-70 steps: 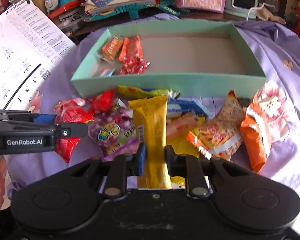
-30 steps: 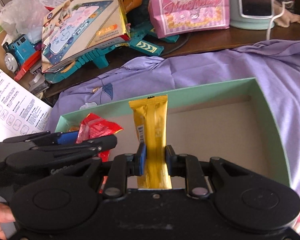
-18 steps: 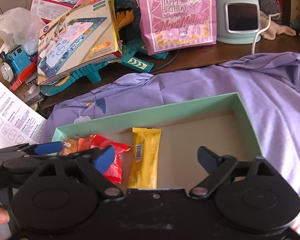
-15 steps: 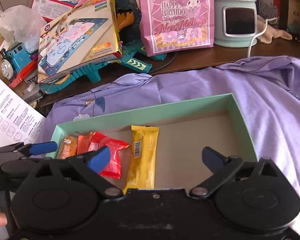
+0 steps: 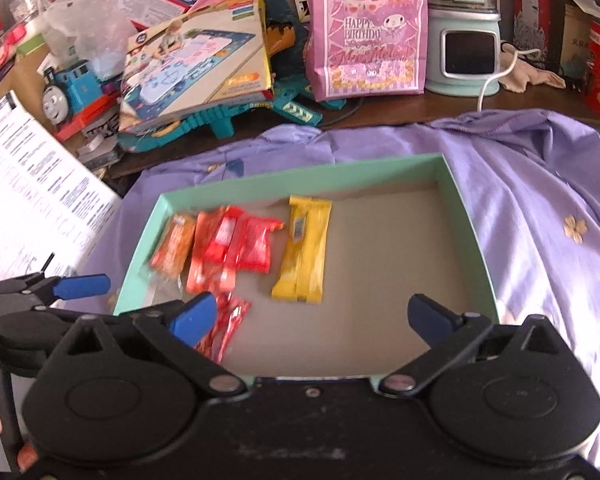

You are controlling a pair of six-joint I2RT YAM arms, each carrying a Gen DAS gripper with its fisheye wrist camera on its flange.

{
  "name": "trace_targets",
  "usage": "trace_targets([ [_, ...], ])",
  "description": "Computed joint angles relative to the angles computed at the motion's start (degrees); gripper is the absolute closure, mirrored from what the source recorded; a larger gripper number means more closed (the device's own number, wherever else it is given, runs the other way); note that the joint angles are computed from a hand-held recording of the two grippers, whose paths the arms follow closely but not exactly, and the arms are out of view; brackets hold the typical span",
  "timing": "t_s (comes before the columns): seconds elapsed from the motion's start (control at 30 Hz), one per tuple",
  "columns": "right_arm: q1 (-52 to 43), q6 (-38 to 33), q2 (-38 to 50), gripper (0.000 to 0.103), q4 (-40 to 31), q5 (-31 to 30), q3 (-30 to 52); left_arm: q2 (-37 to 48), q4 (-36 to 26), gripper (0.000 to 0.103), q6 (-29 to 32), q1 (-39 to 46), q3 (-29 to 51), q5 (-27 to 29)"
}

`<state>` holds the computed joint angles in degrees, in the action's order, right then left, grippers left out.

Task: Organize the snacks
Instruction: 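Withdraw both open tools from the tray toward the pile, then grasp the pink candy packet with the left tool while the right grasps a red packet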

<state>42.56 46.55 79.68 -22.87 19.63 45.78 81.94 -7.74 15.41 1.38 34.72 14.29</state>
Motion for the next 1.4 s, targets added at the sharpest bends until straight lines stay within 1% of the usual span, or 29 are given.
trace_targets([
  [0.17, 7.72, 8.79, -4.12, 0.000, -2.55, 1.84, -4.28, -7.44, -2.47, 0.000, 4.35, 3.81, -7.57, 1.70],
  [0.27, 11.54, 13.39, -4.33, 0.000, -2.85, 1.86, -5.97, -9.02, -2.83, 0.000, 7.43, 7.07, -10.86, 2.30],
  [0.37, 14.61, 16.32, -4.06, 0.000, -2.89, 2.18, -6.80, -7.88, -0.88, 0.000, 10.47, 11.67, -13.24, 2.61],
  [0.47, 16.54, 18.30, -2.55, 0.003, -2.41, 2.20, -6.54, -5.60, 1.71, 0.000, 12.87, 16.03, -14.64, 2.16],
  [0.53, 17.50, 19.21, -0.91, 0.006, -1.30, 2.18, -6.03, -3.75, 2.07, 0.000, 14.97, 19.86, -14.49, 3.63],
  [0.6, 18.74, 20.22, 0.78, 0.015, -0.15, 2.32, -5.24, -2.22, 3.47, 0.000, 16.73, 22.80, -14.53, 4.61],
  [0.77, 18.71, 18.21, 7.35, 0.025, 4.66, 0.37, -1.74, 4.16, 7.06, 0.003, 20.18, 28.77, -12.46, 5.52],
  [0.87, 17.57, 16.62, 12.69, 0.031, 6.78, -1.59, 1.69, 8.82, 7.94, 0.007, 21.16, 31.47, -9.74, 5.99],
  [0.93, 16.82, 15.31, 16.39, 0.034, 8.03, -3.03, 4.34, 11.25, 8.23, 0.008, 21.49, 32.53, -8.15, 6.06],
  [1.07, 15.71, 12.81, 23.17, 0.037, 8.91, -4.53, 9.90, 14.00, 8.70, 0.009, 23.14, 33.88, -6.06, 7.96],
  [1.17, 14.97, 11.54, 26.70, 0.043, 9.30, -5.79, 12.66, 15.56, 8.41, 0.015, 26.50, 34.07, -5.10, 9.92],
  [1.2, 14.79, 11.18, 27.77, 0.047, 9.41, -6.24, 13.54, 16.00, 8.31, 0.015, 27.76, 34.02, -4.89, 10.64],
  [1.3, 14.54, 10.70, 30.49, 0.052, 10.06, -7.64, 15.35, 17.43, 8.76, 0.015, 29.56, 33.54, -4.36, 12.16],
  [1.33, 14.40, 10.55, 30.92, 0.054, 10.23, -7.92, 15.50, 18.28, 8.01, 0.015, 30.10, 33.29, -3.63, 12.65],
  [1.37, 14.35, 10.35, 31.34, 0.063, 10.68, -8.17, 15.52, 19.28, 6.62, 0.016, 30.74, 32.92, -2.65, 13.09],
  [1.4, 14.37, 10.27, 31.57, 0.072, 11.29, -8.32, 15.35, 20.06, 5.35, 0.019, 31.33, 32.52, -1.91, 13.35],
])
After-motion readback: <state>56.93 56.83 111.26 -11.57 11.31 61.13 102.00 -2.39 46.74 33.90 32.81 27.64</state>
